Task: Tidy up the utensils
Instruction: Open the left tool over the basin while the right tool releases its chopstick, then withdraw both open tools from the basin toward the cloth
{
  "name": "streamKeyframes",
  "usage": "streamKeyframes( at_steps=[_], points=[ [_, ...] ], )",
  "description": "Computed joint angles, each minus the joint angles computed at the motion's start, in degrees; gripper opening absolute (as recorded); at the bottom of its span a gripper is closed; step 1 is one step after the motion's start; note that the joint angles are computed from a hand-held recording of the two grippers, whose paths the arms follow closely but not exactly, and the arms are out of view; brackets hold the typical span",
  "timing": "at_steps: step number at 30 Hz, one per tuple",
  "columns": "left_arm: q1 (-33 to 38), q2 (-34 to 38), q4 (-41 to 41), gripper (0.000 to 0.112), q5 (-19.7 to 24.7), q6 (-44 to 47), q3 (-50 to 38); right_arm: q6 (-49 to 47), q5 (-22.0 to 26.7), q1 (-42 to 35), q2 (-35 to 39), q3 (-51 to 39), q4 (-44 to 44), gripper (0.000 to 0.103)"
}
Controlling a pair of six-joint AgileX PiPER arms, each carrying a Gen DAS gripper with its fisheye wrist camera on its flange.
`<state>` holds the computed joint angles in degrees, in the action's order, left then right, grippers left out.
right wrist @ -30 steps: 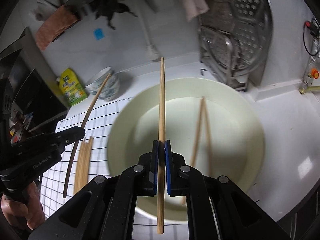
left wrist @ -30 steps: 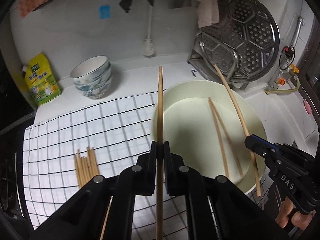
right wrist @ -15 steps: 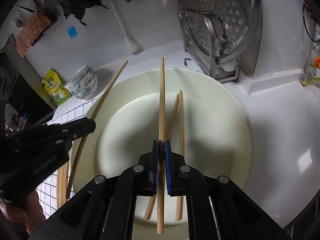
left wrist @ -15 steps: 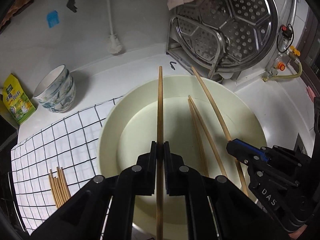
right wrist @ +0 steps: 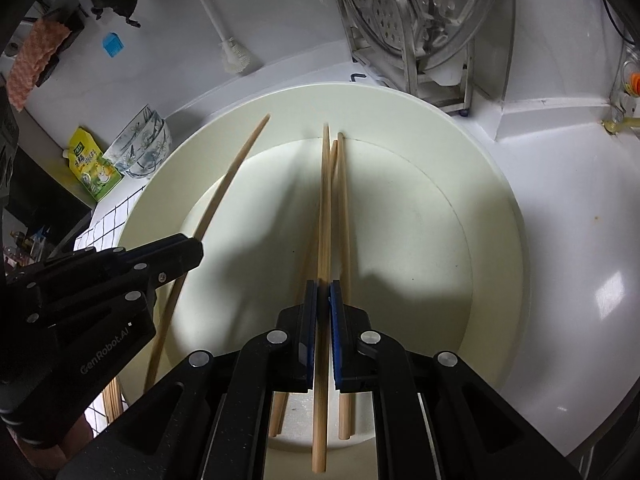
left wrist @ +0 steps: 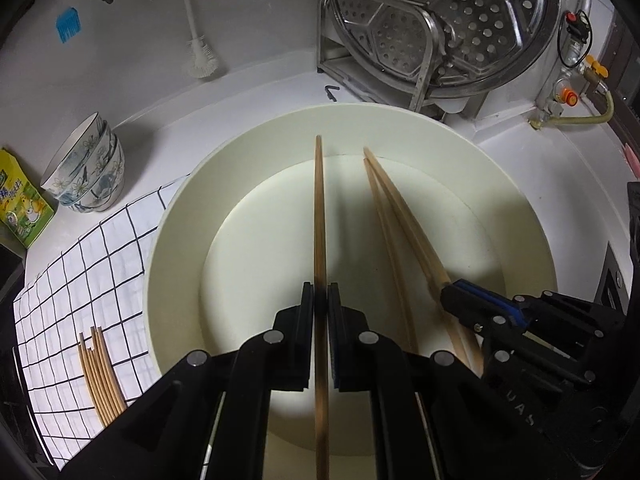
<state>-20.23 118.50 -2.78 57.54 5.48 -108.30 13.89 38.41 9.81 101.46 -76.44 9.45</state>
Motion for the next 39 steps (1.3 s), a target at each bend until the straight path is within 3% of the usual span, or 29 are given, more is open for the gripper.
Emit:
streamKeyframes(
  at_steps=[2, 3, 6, 14, 18, 31, 39],
  points=[
    [0.17, -0.35, 0.35, 0.012, -0.16, -0.45, 0.29, 0.81, -0.26, 0.09, -0.4, 0.26, -0.68, 0.015],
    [0.33, -0.78, 0.59, 0.022, -0.38, -0.66, 0.64, 1.18, -0.55, 0.15, -0.82, 0.6, -1.05, 0.02],
    [0.88, -2.82, 1.26, 0.055, -2.12, -1.39, 2.55, 2.04, -0.9, 0.37, -1.83, 0.96, -1.96, 0.021],
    [3.2, -7.59, 0.73, 0.058, -3.64, -0.55, 7.21, 5.56, 0.06, 1.73, -4.41, 1.3, -4.97, 0.028],
    [4.89, -10.18, -0.47, 0.066, -3.96, 1.26, 10.32, 9.18, 0.33, 3.39, -6.31, 2.0, -7.76, 0.038],
    [13.43, -19.43, -6.77, 0.073, -5.31, 10.63, 18.18, 22.44, 4.0, 12.81, -9.47, 0.06, -17.68, 0.049],
    [21.42, -23.03, -12.24, 0.073, -5.08, 18.32, 22.14, 29.54, 8.23, 19.99, -8.15, -4.42, -23.92, 0.05]
  ],
)
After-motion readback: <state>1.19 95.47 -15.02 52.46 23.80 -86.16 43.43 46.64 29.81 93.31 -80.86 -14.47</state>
